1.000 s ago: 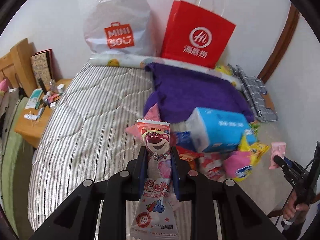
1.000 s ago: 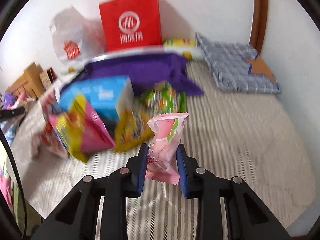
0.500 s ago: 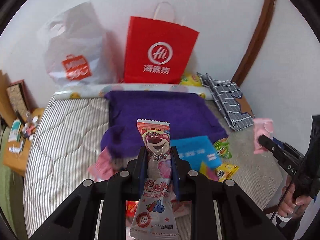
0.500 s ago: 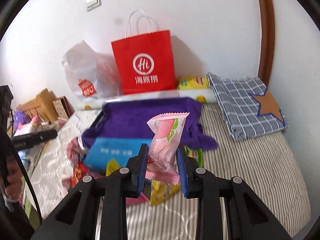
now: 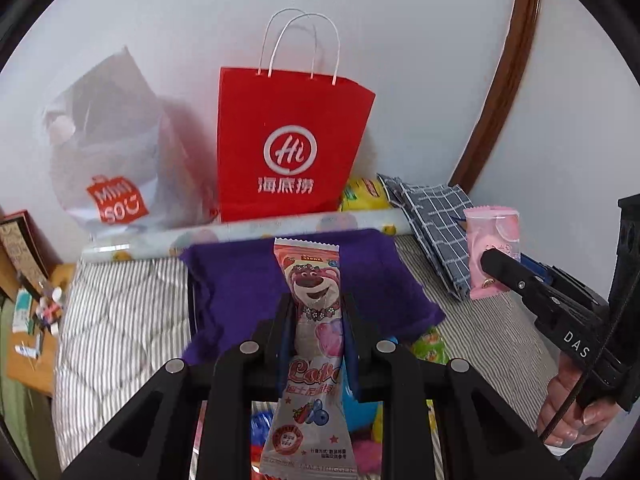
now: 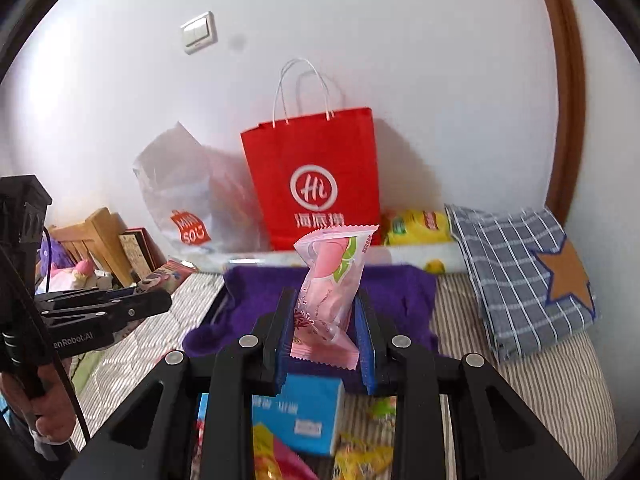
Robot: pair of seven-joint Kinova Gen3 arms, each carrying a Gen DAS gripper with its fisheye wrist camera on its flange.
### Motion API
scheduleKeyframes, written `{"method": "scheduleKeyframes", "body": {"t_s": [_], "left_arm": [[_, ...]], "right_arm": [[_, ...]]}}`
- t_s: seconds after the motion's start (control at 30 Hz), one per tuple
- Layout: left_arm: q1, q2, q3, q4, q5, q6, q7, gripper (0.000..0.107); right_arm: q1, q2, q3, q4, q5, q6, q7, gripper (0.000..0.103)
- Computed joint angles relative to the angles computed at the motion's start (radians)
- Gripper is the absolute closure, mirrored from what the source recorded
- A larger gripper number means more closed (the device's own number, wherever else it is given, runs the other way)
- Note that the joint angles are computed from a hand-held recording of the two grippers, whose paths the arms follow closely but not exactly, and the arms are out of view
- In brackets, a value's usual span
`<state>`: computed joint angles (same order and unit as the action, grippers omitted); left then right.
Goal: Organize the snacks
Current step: 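Release the pink candy onto the purple towel while the left tool carries the Lotso stick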
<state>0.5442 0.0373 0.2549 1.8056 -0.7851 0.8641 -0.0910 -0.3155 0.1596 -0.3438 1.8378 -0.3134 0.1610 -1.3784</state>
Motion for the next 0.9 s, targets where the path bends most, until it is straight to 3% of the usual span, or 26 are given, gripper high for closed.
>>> {"method": "scheduleKeyframes", "body": {"t_s": [0.2,0.37,0.73,0.9], "left_arm": [[-0.035,0.029,-0.039,-0.036,0.01,-0.016,-0.064,0.086],[-0.069,0.052,-0.074,-0.056,0.029,-0.038,-0.116,0.086],[-0.141,0.114,-0.156,-0.097,0.086,-0.139,-0.221,0.086],[-0.174,0.157,-0.193,-0.097,0.14,-0.204,-0.289,0.086]], "right_arm": [[-0.048,0.075,0.053,-0.103,0.052,0.029,-0.044,0.074],[-0.012,0.15,0.025,-0.198,0.058,0.065,-0.029,0.074],[-0.077,0.299,0.096,-0.404,0.132,0.142,-0.05,0.074],[-0.068,0.387,0.084,-0.49,0.142,0.2,-0.039,0.074]]}}
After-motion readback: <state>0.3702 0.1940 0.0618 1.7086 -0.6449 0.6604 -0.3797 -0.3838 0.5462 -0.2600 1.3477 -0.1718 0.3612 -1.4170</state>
